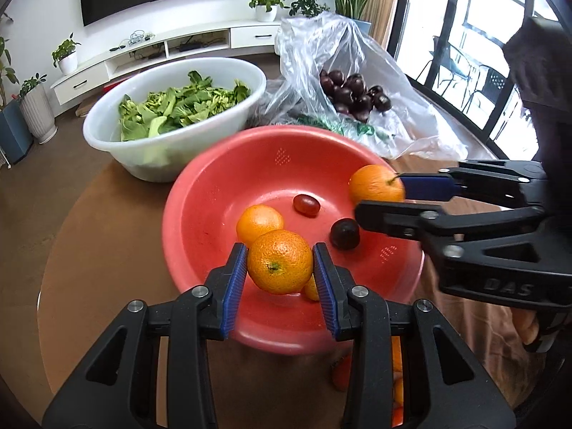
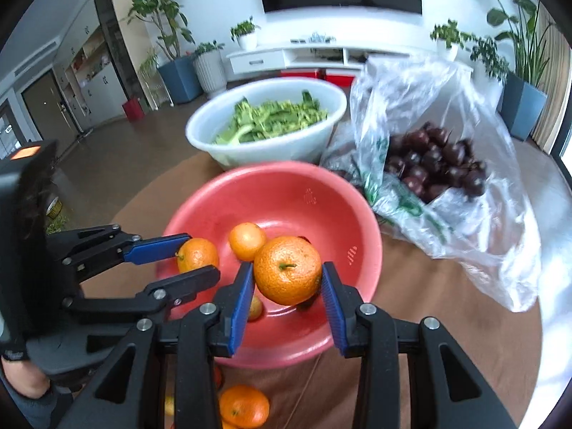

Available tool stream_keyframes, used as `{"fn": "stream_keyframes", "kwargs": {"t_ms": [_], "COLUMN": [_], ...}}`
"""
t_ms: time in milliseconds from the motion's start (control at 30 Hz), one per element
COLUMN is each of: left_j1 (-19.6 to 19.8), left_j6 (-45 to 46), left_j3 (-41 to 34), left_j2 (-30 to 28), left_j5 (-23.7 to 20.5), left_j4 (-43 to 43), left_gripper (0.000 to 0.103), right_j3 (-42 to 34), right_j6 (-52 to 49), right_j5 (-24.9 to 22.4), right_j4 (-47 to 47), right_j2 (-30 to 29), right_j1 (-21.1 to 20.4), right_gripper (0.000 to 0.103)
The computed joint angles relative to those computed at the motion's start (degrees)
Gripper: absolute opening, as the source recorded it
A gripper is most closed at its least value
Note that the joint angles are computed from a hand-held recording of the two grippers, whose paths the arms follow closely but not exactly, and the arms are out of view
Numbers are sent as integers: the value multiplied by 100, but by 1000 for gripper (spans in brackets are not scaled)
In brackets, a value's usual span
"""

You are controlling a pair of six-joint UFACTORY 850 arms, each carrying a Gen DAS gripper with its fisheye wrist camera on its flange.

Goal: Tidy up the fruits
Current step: 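Carry both oranges over the red basin and open both tools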

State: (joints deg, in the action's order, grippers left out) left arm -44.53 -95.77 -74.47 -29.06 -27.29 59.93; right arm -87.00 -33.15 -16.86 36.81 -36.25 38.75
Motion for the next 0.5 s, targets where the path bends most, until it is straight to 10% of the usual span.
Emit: {"fn": "stream_keyframes", "kwargs": {"t_ms": [500], "left_j1": [87], "left_j6": [619], "left_j3": [-332], "left_j2": [-403], "left_j5": [-33], "left_j4": [-295], "left_gripper": [35], "right_j3": [-508], "right_j6": [1250], "right_j5": [-138], "right_j4": [-1473], "right_j2": [-491], "right_j1": [83], "right_gripper": [41]}}
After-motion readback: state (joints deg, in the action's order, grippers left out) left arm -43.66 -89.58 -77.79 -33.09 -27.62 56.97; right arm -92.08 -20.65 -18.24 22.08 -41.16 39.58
